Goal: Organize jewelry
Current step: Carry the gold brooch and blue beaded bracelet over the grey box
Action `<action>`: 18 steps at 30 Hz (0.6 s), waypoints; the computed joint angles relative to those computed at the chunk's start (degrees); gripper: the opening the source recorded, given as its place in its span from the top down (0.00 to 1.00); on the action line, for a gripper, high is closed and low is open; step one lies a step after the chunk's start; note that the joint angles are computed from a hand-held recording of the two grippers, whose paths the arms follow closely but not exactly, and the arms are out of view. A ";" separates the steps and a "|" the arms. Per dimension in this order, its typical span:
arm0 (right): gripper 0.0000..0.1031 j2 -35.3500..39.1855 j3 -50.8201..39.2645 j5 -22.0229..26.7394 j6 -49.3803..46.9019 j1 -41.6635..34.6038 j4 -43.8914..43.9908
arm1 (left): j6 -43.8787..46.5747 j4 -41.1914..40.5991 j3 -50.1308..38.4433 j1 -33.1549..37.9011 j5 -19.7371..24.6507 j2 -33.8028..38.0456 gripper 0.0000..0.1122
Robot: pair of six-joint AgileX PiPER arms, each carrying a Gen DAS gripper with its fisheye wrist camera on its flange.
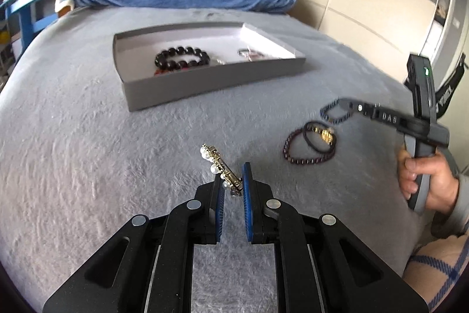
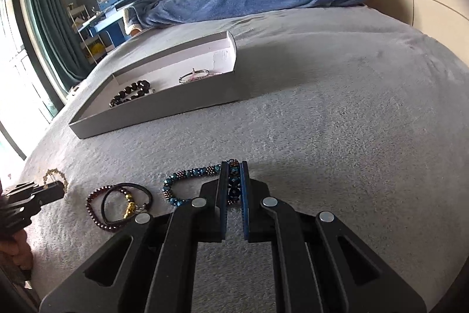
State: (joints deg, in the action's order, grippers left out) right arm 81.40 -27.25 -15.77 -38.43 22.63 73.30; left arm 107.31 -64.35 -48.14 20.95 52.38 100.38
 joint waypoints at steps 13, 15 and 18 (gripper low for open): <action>0.93 -2.07 0.26 -0.67 0.07 1.95 -2.18 | 1.29 -1.02 0.21 1.60 1.76 -0.11 0.89; 0.93 -2.38 -1.09 -0.27 -5.90 2.12 2.66 | 0.48 -0.47 -0.36 1.13 1.66 -0.59 0.89; 0.93 -2.79 -2.82 1.08 -8.00 0.94 3.41 | -0.75 -0.17 -2.13 -0.48 0.98 -2.17 0.89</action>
State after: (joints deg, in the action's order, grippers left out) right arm 78.60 -30.07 -14.69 -46.42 23.57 76.71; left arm 106.56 -64.52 -50.26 20.47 53.35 98.21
